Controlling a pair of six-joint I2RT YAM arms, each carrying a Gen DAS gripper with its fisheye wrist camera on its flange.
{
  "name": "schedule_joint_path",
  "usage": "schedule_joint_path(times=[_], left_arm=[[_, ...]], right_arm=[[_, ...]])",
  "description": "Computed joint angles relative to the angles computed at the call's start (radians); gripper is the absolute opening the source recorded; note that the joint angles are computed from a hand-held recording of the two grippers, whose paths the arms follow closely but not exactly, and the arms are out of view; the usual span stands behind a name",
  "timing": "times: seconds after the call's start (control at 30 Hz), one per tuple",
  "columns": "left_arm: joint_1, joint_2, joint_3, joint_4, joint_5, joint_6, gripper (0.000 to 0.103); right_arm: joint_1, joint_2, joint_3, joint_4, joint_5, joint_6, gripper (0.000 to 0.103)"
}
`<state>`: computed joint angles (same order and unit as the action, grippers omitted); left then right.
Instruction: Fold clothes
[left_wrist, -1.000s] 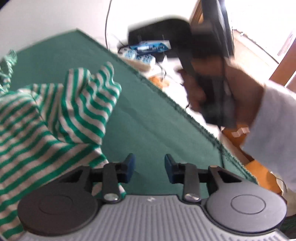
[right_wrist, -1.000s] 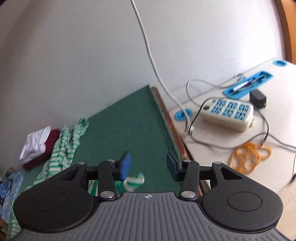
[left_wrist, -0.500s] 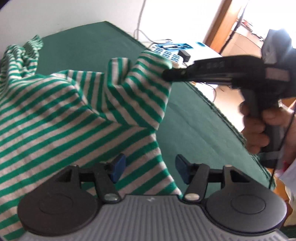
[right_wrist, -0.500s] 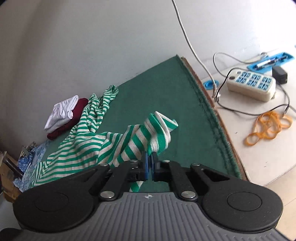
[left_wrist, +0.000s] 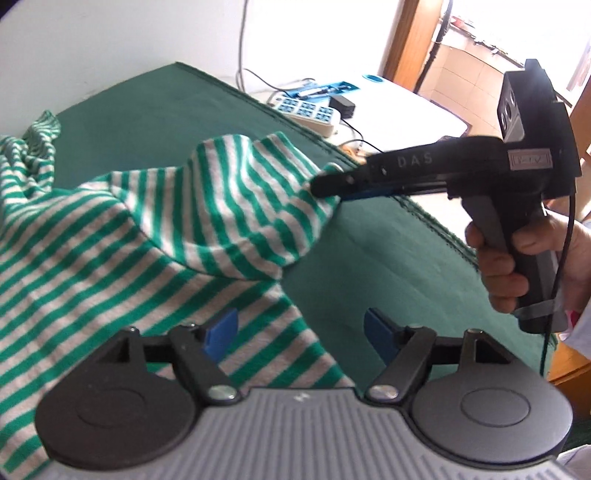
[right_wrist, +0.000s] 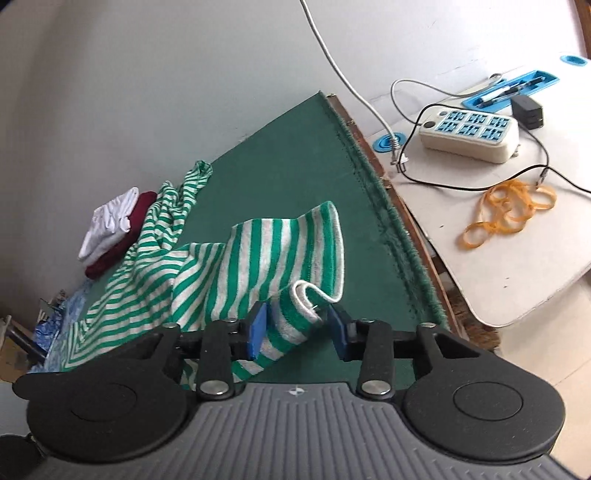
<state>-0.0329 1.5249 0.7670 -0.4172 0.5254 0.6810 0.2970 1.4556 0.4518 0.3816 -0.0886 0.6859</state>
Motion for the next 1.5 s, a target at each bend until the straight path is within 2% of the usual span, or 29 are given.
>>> schedule_joint_path(times=[0.07,0.17,0.27,0.4,0.47,0.6,0.63,0.77,0.8,0.83,0.9,0.93,0.97,1.07,1.13,1.2,1.23,1.37,1.5], left_arm=[[0.040,0.033,0.073,-0.051,0.025,0.000,0.078],[0.089,0.126,0.246,-0.169,0.090,-0.033,0.082],[0.087,0.240,0.439,-0.259,0.133,-0.125,0.095],[0.015,0.419,0.683,-0.384,0.151,-0.245,0.096],[-0.053,0.469,0.752,-0.389,0.111,-0.296,0.091],[-0.195,0.514,0.773,-0.274,-0.041,-0.332,0.083],[-0.216,0.545,0.800,-0.284,-0.063,-0.336,0.080],[-0.250,0.635,0.864,-0.331,-0.089,-0.352,0.079],[-0.262,0.625,0.840,-0.302,-0.110,-0.350,0.075],[-0.274,0.607,0.806,-0.259,-0.135,-0.344,0.057],[-0.297,0.592,0.784,-0.219,-0.174,-0.344,0.035],[-0.304,0.586,0.779,-0.201,-0.190,-0.352,0.013],[-0.301,0.583,0.779,-0.196,-0.178,-0.355,0.000],[-0.274,0.557,0.773,-0.181,-0.116,-0.386,0.000],[-0.236,0.520,0.749,-0.159,-0.084,-0.396,0.000],[-0.179,0.500,0.753,-0.172,-0.033,-0.410,0.000],[-0.145,0.494,0.759,-0.182,0.002,-0.415,0.000],[-0.002,0.477,0.774,-0.198,0.107,-0.431,0.000],[0.132,0.510,0.804,-0.218,0.185,-0.480,0.000]], right_arm=[[0.005,-0.027,-0.003,0.018,-0.024,-0.021,0.010],[0.075,-0.073,0.017,-0.019,0.034,-0.171,0.010],[0.161,-0.023,0.072,-0.055,0.119,-0.316,0.010],[0.246,0.076,0.144,-0.092,0.226,-0.458,0.011],[0.274,0.105,0.163,-0.104,0.273,-0.493,0.011],[0.301,0.120,0.174,-0.111,0.329,-0.484,0.011],[0.304,0.119,0.172,-0.108,0.337,-0.476,0.011],[0.319,0.102,0.155,-0.096,0.374,-0.444,0.011],[0.323,0.094,0.147,-0.092,0.383,-0.433,0.011],[0.326,0.085,0.138,-0.087,0.393,-0.419,0.011],[0.334,0.070,0.123,-0.080,0.415,-0.393,0.011],[0.337,0.063,0.117,-0.076,0.426,-0.379,0.011],[0.339,0.057,0.111,-0.073,0.436,-0.363,0.011],[0.342,0.050,0.104,-0.061,0.461,-0.293,0.014],[0.344,0.040,0.095,-0.044,0.474,-0.230,0.023],[0.337,0.012,0.070,-0.014,0.451,-0.163,0.063],[0.336,-0.006,0.050,0.009,0.438,-0.134,0.069],[0.360,0.019,0.066,0.049,0.357,-0.106,0.068],[0.432,0.098,0.148,0.004,0.378,-0.155,0.068]])
